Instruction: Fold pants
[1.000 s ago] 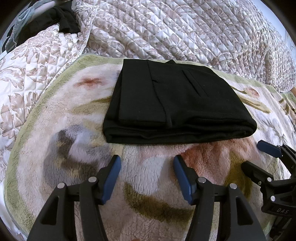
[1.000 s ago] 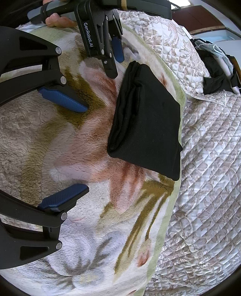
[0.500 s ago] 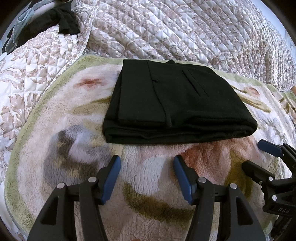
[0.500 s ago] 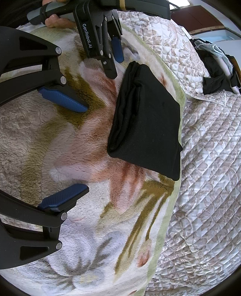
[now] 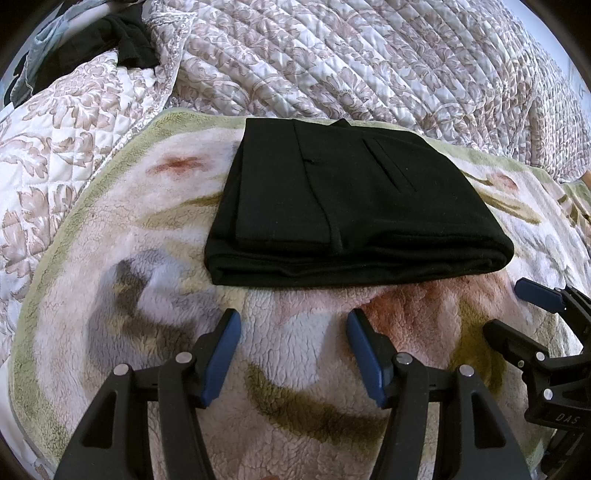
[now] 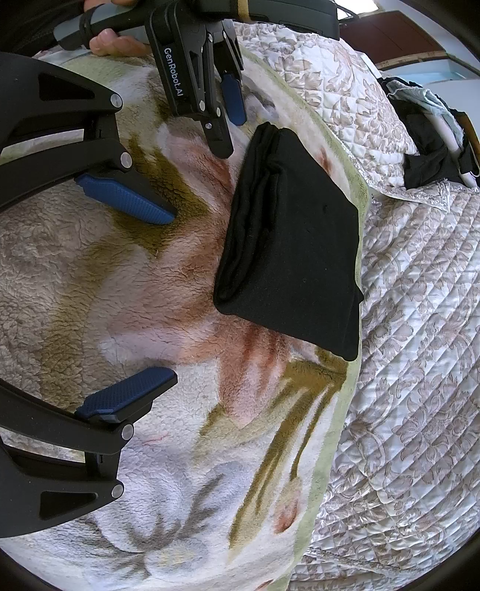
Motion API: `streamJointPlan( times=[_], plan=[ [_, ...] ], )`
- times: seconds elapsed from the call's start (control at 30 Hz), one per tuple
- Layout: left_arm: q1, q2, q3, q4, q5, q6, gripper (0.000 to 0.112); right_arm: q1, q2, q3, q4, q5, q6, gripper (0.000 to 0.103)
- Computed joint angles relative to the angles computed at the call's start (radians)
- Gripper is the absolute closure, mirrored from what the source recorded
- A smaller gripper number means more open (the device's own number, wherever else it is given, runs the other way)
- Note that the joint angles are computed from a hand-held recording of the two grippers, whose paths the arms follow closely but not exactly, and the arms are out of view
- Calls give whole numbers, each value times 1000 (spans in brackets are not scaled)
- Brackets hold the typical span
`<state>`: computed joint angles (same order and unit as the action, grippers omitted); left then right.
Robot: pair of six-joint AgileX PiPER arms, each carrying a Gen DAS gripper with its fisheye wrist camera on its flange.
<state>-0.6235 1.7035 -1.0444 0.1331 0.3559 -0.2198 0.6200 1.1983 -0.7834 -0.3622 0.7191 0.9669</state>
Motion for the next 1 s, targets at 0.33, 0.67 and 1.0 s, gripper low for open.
streamJointPlan(
  times=[0.33,0.67,1.0],
  plan=[
    [4,1,1,-10,-2,14,49,0,0,0,0,-1,0,23],
    [2,0,1,-12,-2,12,49,-1,0,1,0,-1,-1,23],
    [2,1,0,-11,-1,11,49,-1,0,0,2,-1,-1,23]
  ],
)
